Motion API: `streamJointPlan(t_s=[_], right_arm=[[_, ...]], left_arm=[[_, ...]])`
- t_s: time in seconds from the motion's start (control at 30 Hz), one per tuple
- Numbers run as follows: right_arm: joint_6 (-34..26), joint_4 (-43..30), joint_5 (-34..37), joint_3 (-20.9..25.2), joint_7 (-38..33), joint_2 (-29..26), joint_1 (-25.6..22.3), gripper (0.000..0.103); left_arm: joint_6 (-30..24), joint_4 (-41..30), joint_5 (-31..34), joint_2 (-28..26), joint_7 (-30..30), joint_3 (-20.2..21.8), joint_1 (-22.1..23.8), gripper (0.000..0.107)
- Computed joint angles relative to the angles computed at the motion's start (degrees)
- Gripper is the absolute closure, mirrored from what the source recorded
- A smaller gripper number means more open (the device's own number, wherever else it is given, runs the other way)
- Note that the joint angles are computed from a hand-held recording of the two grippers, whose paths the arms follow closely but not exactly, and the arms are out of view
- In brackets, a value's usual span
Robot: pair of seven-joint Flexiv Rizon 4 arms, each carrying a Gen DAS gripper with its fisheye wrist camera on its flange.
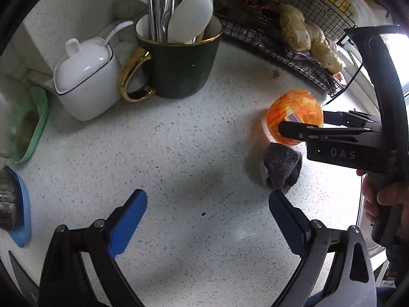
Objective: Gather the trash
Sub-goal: 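Grasp the grey sponge with the left gripper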
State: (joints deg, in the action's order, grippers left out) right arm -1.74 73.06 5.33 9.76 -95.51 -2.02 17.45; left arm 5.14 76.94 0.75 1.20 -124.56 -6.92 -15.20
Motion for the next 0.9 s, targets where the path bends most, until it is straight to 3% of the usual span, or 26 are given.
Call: streamJointPlan(t_s=[0.1,0.73,0.9], right_arm=[[-0.86,-0.81,0.99,-0.14,-0.41,-0.27,-0.09,0.04],[-2.66,-3.63,0.9,-1.66,-3.27,2.69,-2.07,0.041],[-3.59,-3.58,1.18,-2.72,-3.75,3.42,-3.78,0.041]], left_arm=[[0.53,0.39,-0.2,-0.04,0.35,0.09,0.09,0.012],[-0.49,-4.94,0.2,-4.79,4.39,-0.79,-1.88,0.012],[1.63,-4.97,-2.08,-6.51,7.69,-0.34,-2.16,0.012]])
